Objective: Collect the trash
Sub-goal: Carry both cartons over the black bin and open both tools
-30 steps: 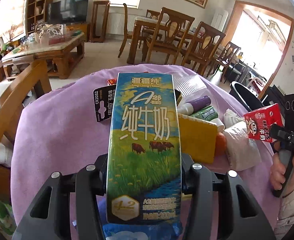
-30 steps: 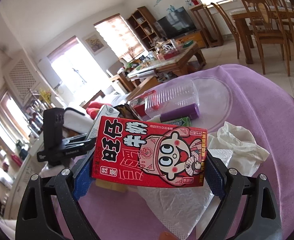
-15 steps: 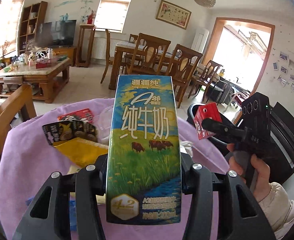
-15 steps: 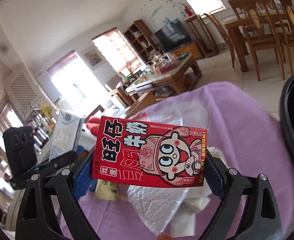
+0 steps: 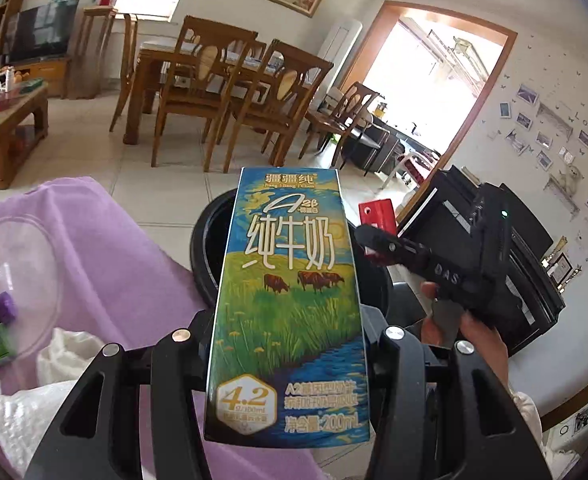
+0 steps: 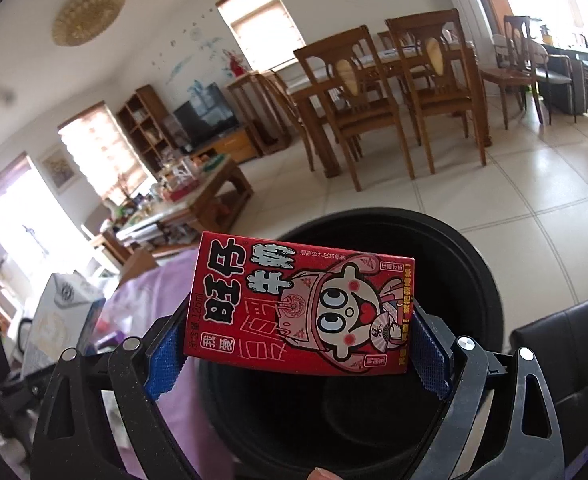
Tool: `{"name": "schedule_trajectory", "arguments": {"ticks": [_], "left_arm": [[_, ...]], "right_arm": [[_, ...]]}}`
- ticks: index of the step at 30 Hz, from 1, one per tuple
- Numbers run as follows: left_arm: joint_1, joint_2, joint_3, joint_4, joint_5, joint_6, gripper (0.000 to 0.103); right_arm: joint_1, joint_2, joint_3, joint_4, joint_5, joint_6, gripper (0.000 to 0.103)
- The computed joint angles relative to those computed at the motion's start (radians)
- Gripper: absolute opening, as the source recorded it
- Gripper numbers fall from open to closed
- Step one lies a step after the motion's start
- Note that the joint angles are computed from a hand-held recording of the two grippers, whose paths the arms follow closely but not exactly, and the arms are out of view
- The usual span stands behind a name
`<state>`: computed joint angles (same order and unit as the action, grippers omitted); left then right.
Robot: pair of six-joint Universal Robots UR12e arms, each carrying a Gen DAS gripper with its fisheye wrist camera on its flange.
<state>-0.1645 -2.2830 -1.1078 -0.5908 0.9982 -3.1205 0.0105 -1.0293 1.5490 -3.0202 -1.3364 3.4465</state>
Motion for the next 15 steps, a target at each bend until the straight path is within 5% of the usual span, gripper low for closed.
{"name": "schedule_trajectory", "arguments": {"ticks": [6, 15], "left_arm": [[-0.043, -0.128, 0.203, -0.19, 0.083, -0.033, 0.049], [-0.056, -0.141, 0.208, -0.186, 0.148, -0.063, 0.05]], "right_arm": [[0.023, 0.01, 0.032, 0.025, -0.105, -0.199, 0.091], [0.048, 0.032, 0.033, 0.015, -0.135, -0.27, 0.091]]}}
